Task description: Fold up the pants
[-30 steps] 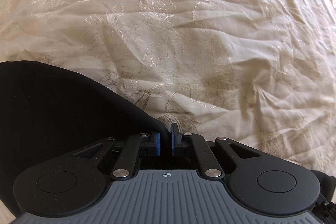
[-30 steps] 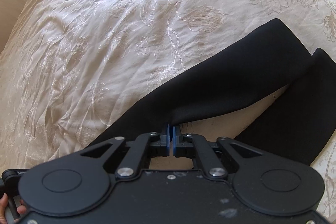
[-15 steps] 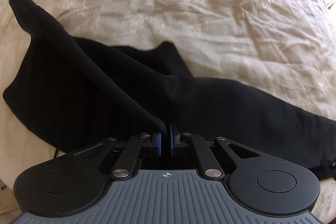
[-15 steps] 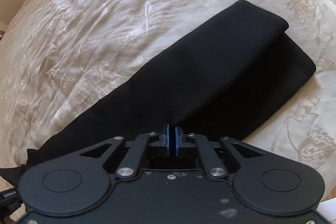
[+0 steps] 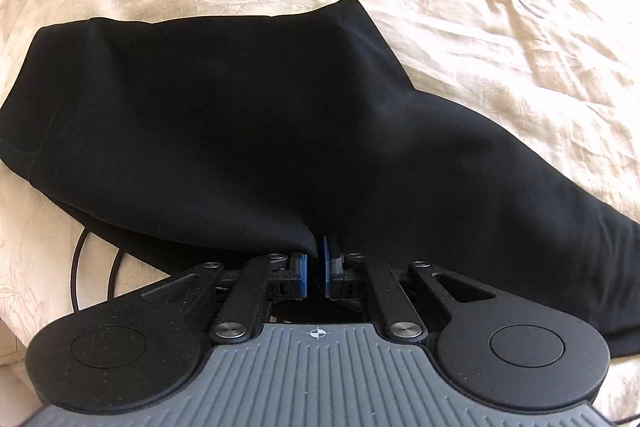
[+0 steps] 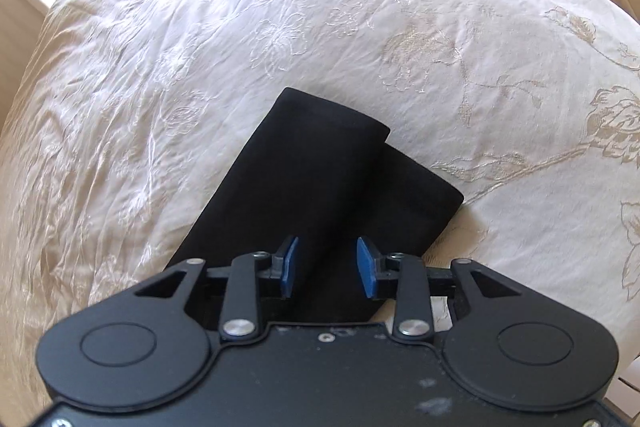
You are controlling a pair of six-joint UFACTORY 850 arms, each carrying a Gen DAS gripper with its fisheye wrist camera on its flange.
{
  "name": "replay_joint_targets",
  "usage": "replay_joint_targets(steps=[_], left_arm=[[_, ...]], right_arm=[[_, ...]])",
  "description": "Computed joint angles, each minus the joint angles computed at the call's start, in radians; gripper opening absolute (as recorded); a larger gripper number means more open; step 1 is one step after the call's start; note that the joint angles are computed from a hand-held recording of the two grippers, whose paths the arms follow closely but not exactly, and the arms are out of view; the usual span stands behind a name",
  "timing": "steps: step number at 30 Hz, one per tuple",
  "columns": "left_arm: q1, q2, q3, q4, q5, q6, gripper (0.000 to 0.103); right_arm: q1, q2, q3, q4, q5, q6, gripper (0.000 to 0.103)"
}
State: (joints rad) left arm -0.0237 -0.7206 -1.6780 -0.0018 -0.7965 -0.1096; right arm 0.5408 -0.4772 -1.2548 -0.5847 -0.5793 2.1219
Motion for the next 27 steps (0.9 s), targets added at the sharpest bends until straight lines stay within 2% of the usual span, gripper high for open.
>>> replay_joint_targets(steps=[6,7,8,9,13,15,20,24,27], left_arm=[[-0.001,0.001,-0.009,0.009,-0.005,-0.004,0.007],[-0.005,0.008,-0.003,0.014,-0.003,-0.009,0.007],[-0.005,0.018,0.005,0.016,0.003,-0.007,0.007],[-0.004,0.026,0.006,0.014,0.006,0.0,0.007],[0.006,0.085,0.048,-0.005,0.066,0.053,0.007],[0.006,0.099,0.065,-0.001,0.077,0.067,0.007],[0.0,0.066,0.062,0.035,0.018,0.056,0.007],[-0.005,0.08,0.098,0.061,0.034,0.045,0.008],[-0.001,0.081,0.1,0.06,0.036,0.026,0.01]], right_arm=[[-0.052,-0.031,0.006,0.01,0.087,0.004,0.036],[-0.056,-0.032,0.007,-0.002,0.105,0.008,0.027],[-0.058,-0.032,0.005,-0.018,0.116,0.004,0.005],[-0.055,-0.048,-0.025,-0.029,0.108,-0.016,0.003],[-0.002,0.009,-0.027,-0.202,0.033,0.022,0.003],[0.026,0.032,-0.013,-0.224,0.003,0.023,0.003],[0.021,0.009,0.009,-0.001,-0.018,-0.175,0.003],[0.006,0.024,0.038,-0.02,0.015,-0.153,0.004],[-0.001,0.019,0.036,-0.008,0.012,-0.215,0.004]])
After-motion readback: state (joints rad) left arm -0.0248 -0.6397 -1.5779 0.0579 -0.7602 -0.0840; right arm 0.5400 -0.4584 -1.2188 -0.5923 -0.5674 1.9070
